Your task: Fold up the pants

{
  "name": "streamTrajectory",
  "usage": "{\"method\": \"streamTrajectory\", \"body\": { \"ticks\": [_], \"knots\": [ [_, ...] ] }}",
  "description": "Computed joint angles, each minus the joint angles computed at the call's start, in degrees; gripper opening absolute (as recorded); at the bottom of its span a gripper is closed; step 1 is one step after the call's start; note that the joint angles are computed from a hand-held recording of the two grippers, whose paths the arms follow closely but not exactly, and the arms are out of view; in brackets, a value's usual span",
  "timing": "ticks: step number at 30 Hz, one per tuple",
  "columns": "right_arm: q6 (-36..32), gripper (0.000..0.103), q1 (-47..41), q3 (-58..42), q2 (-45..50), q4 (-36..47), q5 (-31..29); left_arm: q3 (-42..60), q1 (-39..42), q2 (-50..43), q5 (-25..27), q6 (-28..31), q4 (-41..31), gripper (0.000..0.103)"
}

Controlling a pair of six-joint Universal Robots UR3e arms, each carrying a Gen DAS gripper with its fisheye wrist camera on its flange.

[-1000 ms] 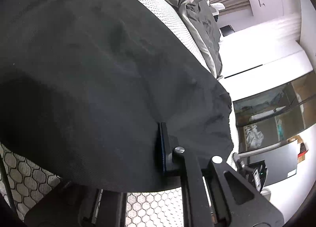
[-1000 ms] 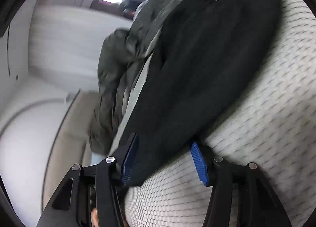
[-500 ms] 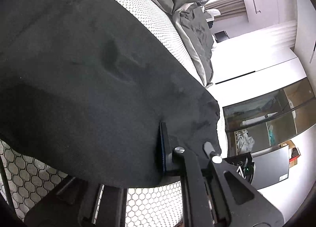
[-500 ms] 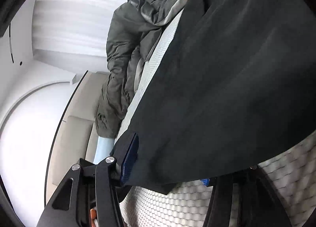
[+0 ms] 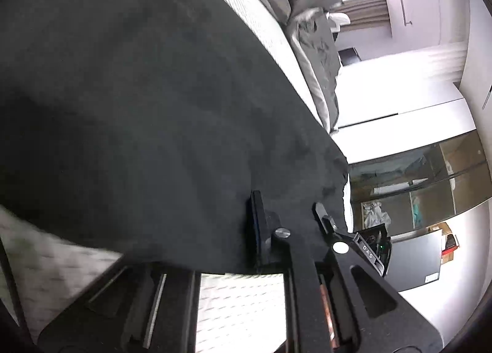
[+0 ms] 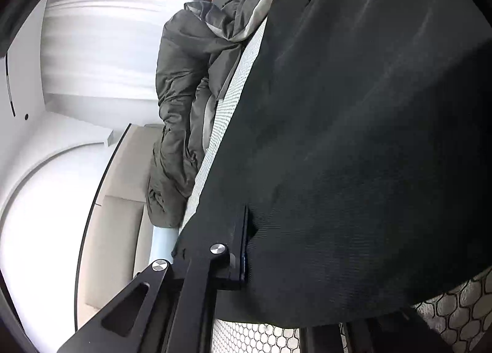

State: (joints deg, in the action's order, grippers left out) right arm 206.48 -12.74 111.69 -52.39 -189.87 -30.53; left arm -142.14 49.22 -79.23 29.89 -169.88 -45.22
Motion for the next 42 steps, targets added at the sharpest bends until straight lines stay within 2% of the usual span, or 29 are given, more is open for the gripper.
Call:
{"method": "streamTrajectory", "body": {
  "ticks": [2, 3, 4, 6, 9, 12, 16, 18, 20, 22, 24, 26, 27, 29, 33, 37, 38, 39, 42],
  "knots": [
    [-0.54, 0.010, 0.06, -0.79, 0.33, 0.84, 0.39, 0.03, 5.25, 5.37, 0.34, 6.93, -11.41, 0.009],
    [-0.73, 0.010, 0.19, -1.37, 0.46, 1.28, 0.18, 1.02, 9.31, 8.52, 0.83, 12.96, -21.04, 0.009],
    [-0.94, 0.010, 0.24, -1.39, 0.43, 1.34, 0.03, 1.73, 12.25, 10.54, 1.43, 17.02, -27.22, 0.009],
    [-0.59, 0.010, 0.52, -2.04, 0.61, 1.55, -0.39, 2.56, 17.98, 14.01, 2.54, 23.26, -35.98, 0.010],
    [0.18, 0.010, 1.22, -3.42, 0.97, 1.87, -1.25, 4.58, 26.70, 16.15, 4.60, 30.63, -45.15, 0.010],
    [-1.23, 0.011, 0.93, -2.61, 0.24, 2.85, -1.32, 5.62, 32.17, 15.62, 5.80, 33.43, -47.82, 0.011],
    [-3.21, 0.010, 0.53, -1.22, -0.68, 3.59, -1.57, 3.55, 36.96, 20.97, 7.61, 29.66, -42.09, 0.014],
    [-3.11, 0.011, 0.48, -1.30, -0.47, 3.46, -1.37, 3.61, 36.77, 19.56, 8.24, 28.38, -38.24, 0.015],
    [-3.27, 0.011, 0.47, -1.25, -0.41, 3.42, -1.36, 3.36, 35.17, 17.63, 8.47, 26.65, -34.57, 0.021],
    [-3.43, 0.011, 0.46, -1.25, -0.38, 3.49, -1.36, 3.48, 32.86, 15.87, 8.21, 24.79, -30.58, 0.033],
    [-4.03, 0.011, 0.22, -0.94, -0.60, 3.89, -1.10, 3.57, 31.77, 14.26, 7.98, 22.68, -27.08, 0.035],
    [-4.54, 0.011, 0.08, -0.68, -0.71, 3.98, -0.95, 3.08, 28.00, 10.46, 8.07, 13.70, -16.71, 0.030],
    [-4.67, 0.011, 0.17, -0.72, -0.71, 4.00, -1.08, 3.41, 27.66, 8.10, 9.04, 10.96, -12.58, 0.019],
    [-5.22, 0.011, 0.12, -0.61, -0.81, 4.23, -1.17, 4.38, 28.19, 4.45, 8.71, 8.56, -8.14, 0.012],
    [-6.58, 0.011, 0.56, -1.06, -1.31, 6.23, -1.92, 6.91, 33.43, 1.48, 8.49, 7.04, -5.83, 0.009],
    [-6.68, 0.011, 0.88, -1.41, -1.44, 6.77, -2.32, 8.59, 36.03, -4.46, 14.75, -3.92, 12.67, 0.010],
    [-6.71, 0.011, 0.91, -1.36, -1.53, 6.78, -2.44, 9.59, 36.44, -6.38, 15.03, -4.97, 13.51, 0.009],
    [-6.77, 0.011, 0.97, -1.31, -1.63, 6.83, -2.59, 12.36, 36.87, -9.36, 14.32, -3.75, 10.09, 0.009],
    [-7.07, 0.011, 0.73, -1.37, -1.51, 7.15, -2.36, 14.41, 35.82, -10.38, 14.88, -3.12, 8.98, 0.011]
  ]
}}
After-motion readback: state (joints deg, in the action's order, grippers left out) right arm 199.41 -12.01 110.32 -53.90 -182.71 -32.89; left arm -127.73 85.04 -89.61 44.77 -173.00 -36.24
